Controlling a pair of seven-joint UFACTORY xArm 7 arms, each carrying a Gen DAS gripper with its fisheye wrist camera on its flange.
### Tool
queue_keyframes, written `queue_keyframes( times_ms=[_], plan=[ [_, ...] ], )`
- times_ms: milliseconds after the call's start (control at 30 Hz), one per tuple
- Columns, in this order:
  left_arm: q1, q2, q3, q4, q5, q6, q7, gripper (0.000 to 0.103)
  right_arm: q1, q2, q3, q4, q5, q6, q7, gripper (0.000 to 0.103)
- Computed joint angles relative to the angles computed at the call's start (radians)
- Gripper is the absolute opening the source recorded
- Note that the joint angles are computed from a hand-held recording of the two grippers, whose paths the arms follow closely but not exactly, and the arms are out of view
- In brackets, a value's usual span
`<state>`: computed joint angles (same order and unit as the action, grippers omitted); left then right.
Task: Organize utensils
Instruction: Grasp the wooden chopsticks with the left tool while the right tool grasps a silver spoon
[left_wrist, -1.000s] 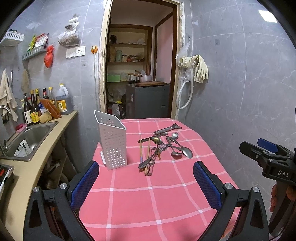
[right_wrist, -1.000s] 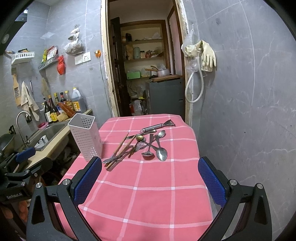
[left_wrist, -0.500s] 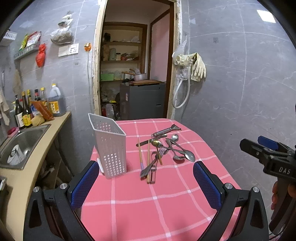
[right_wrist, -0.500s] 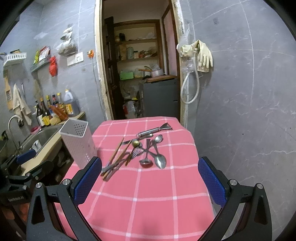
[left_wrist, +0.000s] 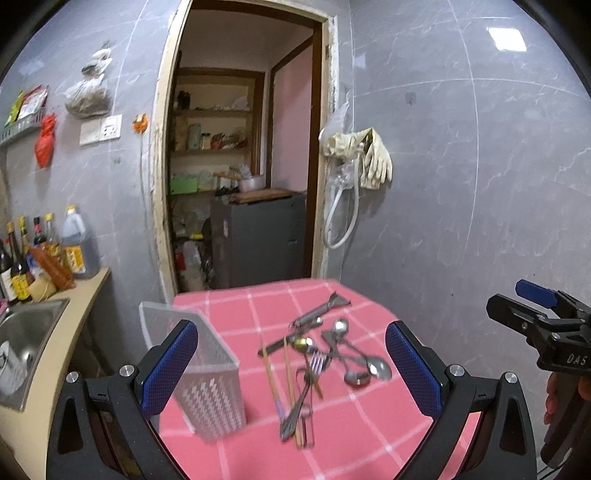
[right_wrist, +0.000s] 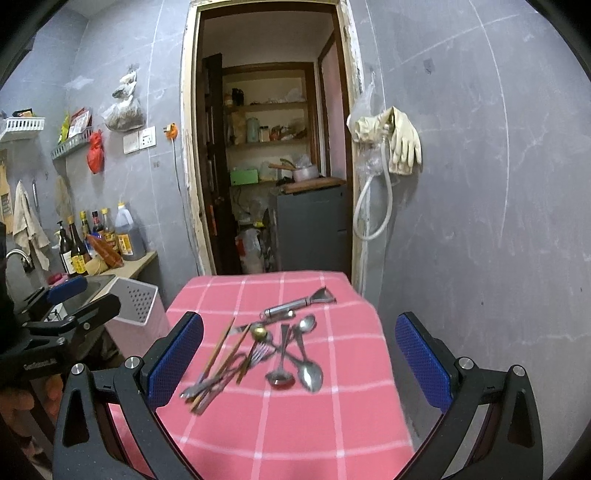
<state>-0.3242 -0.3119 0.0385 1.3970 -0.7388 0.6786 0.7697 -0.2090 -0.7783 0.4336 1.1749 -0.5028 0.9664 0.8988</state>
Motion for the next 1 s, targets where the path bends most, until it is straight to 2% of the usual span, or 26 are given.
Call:
queue_keyframes(
  times_ms=[100, 233, 400, 567, 700, 833, 900, 1000],
  plan=[
    [-0.006, 0.048, -0.02, 0.041, -0.001, -0.029, -0.01, 0.102, 0.002, 0.027, -0.041, 0.004, -0.011, -0.047, -0.033, 0.102],
    [-0.003, 0.112, -0.061, 0.095, 0.019, -0.076, -0.05, 0.102, 0.014, 0.075, -0.13, -0.006, -0.011, -0.147, -0.102, 0.102],
    [0.007, 0.225, -0.127, 0.2, 0.119, -0.135, -0.169, 0.102, 0.017, 0.15, -0.232, -0.013, 0.008, -0.29, -0.193, 0.102],
    [0.003, 0.337, -0.185, 0.292, 0.284, -0.215, -0.331, 0.102, 0.002, 0.223, -0.302, -0.027, 0.043, -0.428, -0.272, 0.102],
    [-0.015, 0.408, -0.205, 0.33, 0.422, -0.283, -0.468, 0.102, 0.009, 0.285, -0.349, -0.042, 0.09, -0.523, -0.351, 0.102],
    [-0.036, 0.472, -0.204, 0.378, 0.552, -0.267, -0.589, 0.102, 0.043, 0.339, -0.403, -0.077, 0.184, -0.585, -0.434, 0.102],
    [-0.044, 0.5, -0.201, 0.397, 0.598, -0.238, -0.638, 0.102, 0.091, 0.371, -0.454, -0.096, 0.27, -0.596, -0.512, 0.102],
    [-0.046, 0.539, -0.206, 0.421, 0.617, -0.186, -0.676, 0.102, 0.111, 0.403, -0.481, -0.129, 0.347, -0.61, -0.587, 0.102]
  ],
)
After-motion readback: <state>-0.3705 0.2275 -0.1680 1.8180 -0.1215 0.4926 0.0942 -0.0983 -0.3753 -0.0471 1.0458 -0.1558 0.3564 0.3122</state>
